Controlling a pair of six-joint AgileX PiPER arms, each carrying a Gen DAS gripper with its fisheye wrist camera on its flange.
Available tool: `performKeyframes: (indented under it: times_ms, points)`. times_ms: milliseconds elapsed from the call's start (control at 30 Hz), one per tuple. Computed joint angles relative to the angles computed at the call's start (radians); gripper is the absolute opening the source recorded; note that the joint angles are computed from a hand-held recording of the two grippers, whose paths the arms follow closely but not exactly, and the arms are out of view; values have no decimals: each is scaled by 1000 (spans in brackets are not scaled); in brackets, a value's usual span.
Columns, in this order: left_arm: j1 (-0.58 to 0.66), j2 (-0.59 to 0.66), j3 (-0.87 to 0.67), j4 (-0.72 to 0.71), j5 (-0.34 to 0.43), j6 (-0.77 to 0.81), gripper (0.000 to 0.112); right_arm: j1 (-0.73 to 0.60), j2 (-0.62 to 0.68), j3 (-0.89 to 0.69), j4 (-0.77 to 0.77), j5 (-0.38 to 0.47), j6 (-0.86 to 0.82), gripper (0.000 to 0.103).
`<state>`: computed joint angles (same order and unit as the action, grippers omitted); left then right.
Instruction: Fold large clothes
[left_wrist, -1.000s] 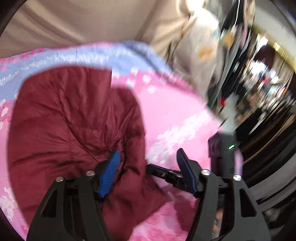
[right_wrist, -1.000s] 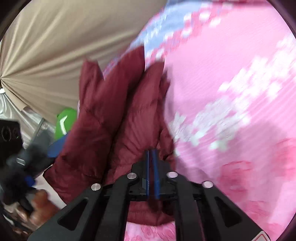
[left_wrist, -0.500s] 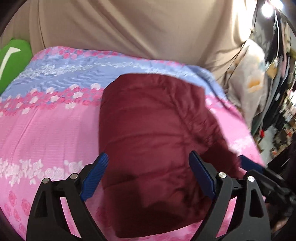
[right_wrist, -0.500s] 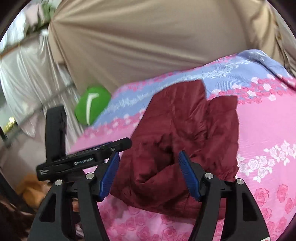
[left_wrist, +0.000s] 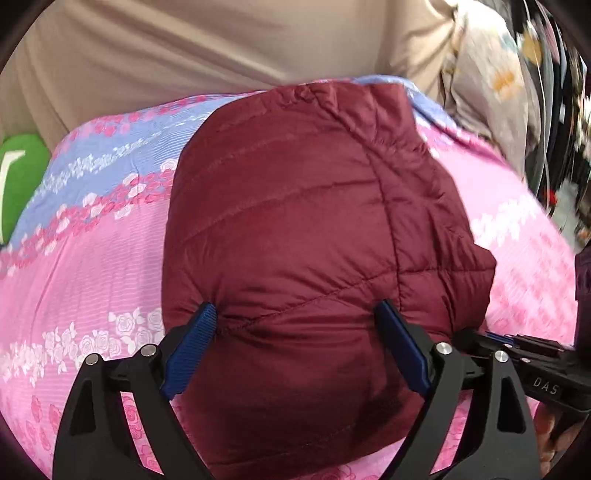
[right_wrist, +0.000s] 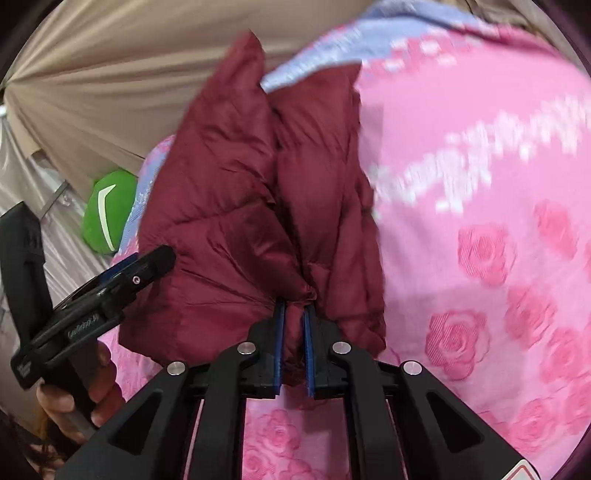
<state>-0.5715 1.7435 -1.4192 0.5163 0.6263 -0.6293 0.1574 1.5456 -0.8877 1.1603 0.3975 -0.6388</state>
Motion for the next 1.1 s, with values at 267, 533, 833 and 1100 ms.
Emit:
performKeyframes:
  times_ms: [267,533,833,1100]
  points:
    - [-25,33,-9,92,23,-93,89,-53,-143,-44,-264,33,233,27]
    - [-31,35,-13,96,35,-102,89,-37,68,-510,-602,111,507,52]
    - [-33,35,-17,91,42,-99,89,-10,451,-1034,-821,327,749,16]
    - [-41,41,-20,99,40,-103,90,-35,442,-948,-742,244,697,3]
